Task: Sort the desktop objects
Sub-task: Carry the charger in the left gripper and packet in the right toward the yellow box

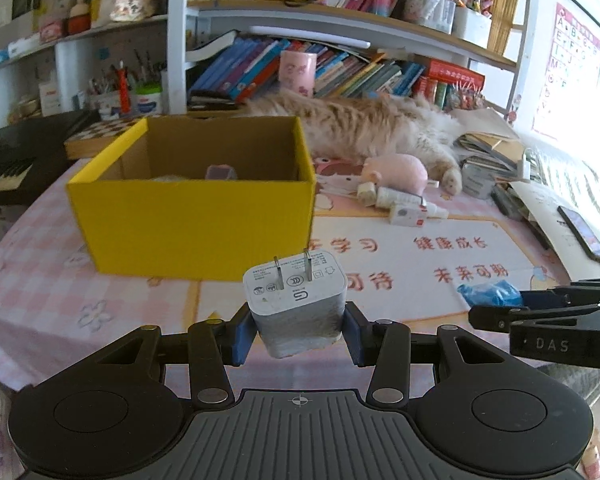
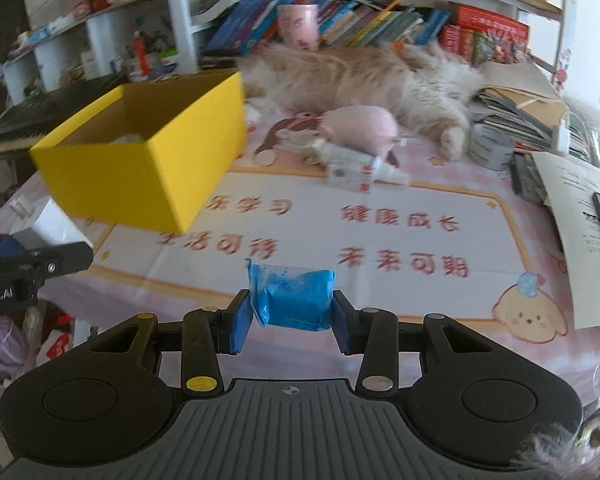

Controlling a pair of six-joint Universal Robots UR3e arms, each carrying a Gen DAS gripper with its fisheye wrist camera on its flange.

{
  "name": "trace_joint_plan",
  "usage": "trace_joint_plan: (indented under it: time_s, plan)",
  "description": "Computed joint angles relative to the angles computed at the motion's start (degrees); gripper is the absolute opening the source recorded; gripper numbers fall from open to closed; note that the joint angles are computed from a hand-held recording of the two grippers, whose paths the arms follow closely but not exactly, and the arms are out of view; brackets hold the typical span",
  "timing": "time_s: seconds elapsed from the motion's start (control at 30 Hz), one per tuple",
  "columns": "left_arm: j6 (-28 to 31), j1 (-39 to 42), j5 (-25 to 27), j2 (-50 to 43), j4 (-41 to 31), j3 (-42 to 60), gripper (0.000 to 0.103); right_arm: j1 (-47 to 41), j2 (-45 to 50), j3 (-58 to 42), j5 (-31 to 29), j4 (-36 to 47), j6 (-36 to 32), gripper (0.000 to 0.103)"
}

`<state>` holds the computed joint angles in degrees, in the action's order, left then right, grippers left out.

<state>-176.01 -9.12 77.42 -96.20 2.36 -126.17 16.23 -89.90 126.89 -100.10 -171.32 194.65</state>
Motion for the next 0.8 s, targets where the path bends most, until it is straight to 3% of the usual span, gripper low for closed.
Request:
trace_joint_plan:
  time_s: [0.43,0.8]
  plan:
    - [13.1,16.0,-11.0,17.3,-9.0,-14.9,0.044,14.7,9.5,-8.2,-7.1,3.0,11.1,0.038]
    - [22.5,27.9,-17.5,29.4,-20.1,-20.2,0.044,21.1,16.3,-16.4,-8.8,5.4,14.5,0.038]
